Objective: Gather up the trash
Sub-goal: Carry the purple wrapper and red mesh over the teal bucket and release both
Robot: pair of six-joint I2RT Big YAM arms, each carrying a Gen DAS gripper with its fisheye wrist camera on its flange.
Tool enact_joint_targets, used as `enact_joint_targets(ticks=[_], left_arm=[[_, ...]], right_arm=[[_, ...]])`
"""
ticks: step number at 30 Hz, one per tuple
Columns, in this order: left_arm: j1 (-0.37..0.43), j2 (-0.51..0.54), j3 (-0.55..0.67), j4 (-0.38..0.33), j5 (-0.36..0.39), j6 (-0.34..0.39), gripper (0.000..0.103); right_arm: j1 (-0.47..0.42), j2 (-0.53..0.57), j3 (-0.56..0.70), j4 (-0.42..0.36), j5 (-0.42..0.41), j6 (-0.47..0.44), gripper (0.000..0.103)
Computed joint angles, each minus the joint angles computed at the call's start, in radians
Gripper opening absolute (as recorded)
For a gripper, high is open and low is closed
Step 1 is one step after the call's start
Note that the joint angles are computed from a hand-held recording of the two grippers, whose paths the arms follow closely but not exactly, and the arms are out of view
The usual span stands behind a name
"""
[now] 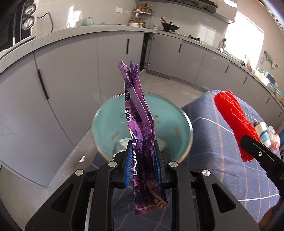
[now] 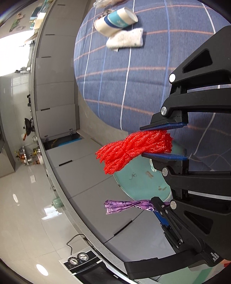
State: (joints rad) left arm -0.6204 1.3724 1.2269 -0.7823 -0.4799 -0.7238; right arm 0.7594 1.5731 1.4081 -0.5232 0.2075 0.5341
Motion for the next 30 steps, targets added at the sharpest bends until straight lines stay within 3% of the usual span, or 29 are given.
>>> enact_joint_targets(ticks=[7,23,30], left_arm=[[0.041,-0.018,-0.034,0.003,0.024,-0.003,0.022],[0.11,0.048,0.028,0.003,0.107,0.12,0.022],[0.136,0.092,0.054,-0.009,0.152,0.136,0.022]], right_arm=[[0.016,0.066,0.072,-0.027,-0.02,-0.016,0.024],[0.017,0.215,0.24,-0.101,-0.056,-0.01,0.024],[0.008,0.267,0.297,-0.132,-0.07,-0.002,0.024]])
